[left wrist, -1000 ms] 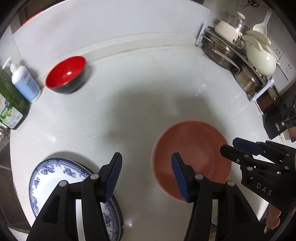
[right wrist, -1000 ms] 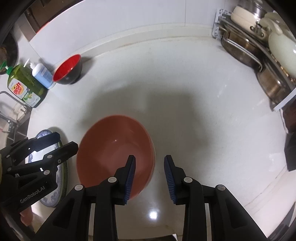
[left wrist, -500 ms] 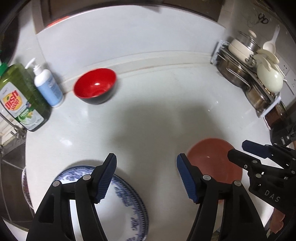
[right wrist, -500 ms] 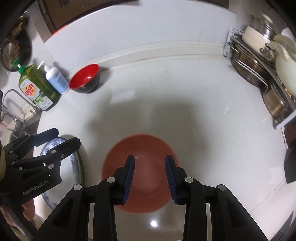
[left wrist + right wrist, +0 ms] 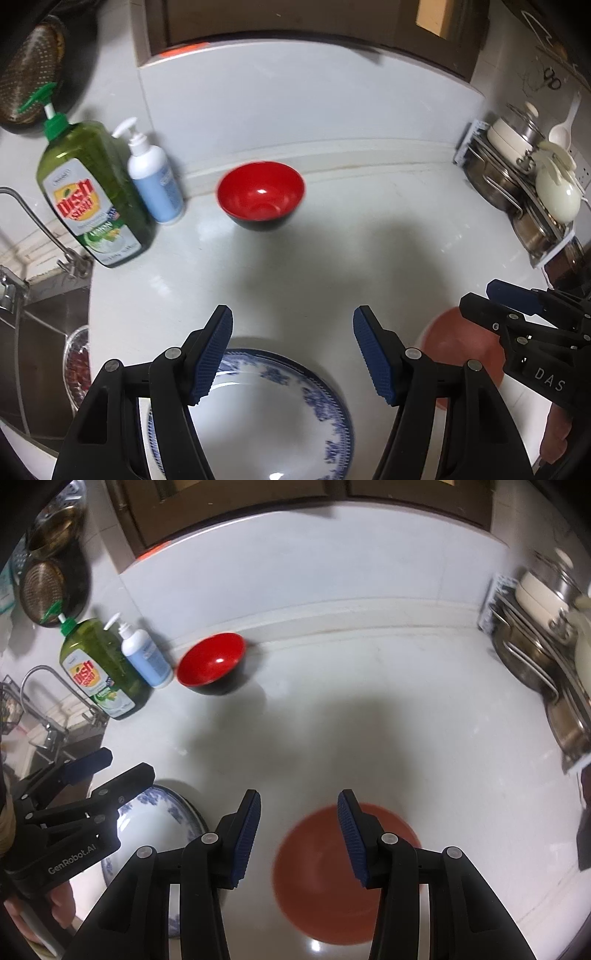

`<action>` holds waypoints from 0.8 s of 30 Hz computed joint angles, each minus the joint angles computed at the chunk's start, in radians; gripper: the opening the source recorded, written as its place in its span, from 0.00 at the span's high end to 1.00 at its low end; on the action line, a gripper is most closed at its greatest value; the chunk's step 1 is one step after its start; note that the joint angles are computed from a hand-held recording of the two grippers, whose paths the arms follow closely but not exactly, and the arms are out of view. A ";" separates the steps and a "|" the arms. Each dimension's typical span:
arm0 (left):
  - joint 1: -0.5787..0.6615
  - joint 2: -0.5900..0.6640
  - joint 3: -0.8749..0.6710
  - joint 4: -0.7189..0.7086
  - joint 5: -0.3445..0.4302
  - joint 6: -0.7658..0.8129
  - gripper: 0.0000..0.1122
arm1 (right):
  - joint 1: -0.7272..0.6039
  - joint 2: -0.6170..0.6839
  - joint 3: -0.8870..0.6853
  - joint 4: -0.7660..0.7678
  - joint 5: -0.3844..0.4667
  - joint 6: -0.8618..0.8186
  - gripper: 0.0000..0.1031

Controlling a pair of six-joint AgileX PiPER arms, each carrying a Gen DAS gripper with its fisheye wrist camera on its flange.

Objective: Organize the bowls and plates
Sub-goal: 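Move both open grippers to the rim of the red-and-black bowl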

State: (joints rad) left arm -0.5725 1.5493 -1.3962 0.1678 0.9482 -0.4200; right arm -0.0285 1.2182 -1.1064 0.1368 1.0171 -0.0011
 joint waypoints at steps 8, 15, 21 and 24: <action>0.087 0.016 -0.044 -0.017 0.008 0.081 0.40 | 0.105 0.072 -0.081 -0.066 -0.020 0.088 0.57; 0.168 0.081 -0.138 -0.048 0.036 0.175 0.40 | 0.169 0.157 -0.194 -0.130 -0.017 0.147 0.57; 0.222 0.171 -0.253 -0.051 0.066 0.242 0.40 | 0.180 0.272 -0.328 -0.125 0.012 0.138 0.57; 0.243 0.224 -0.314 -0.047 0.078 0.268 0.40 | 0.191 0.334 -0.400 -0.147 0.028 0.147 0.57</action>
State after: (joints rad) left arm -0.3296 1.7731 -1.7099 0.1208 1.0260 -0.1525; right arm 0.1629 1.5526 -1.5060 -0.0100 1.0449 0.1462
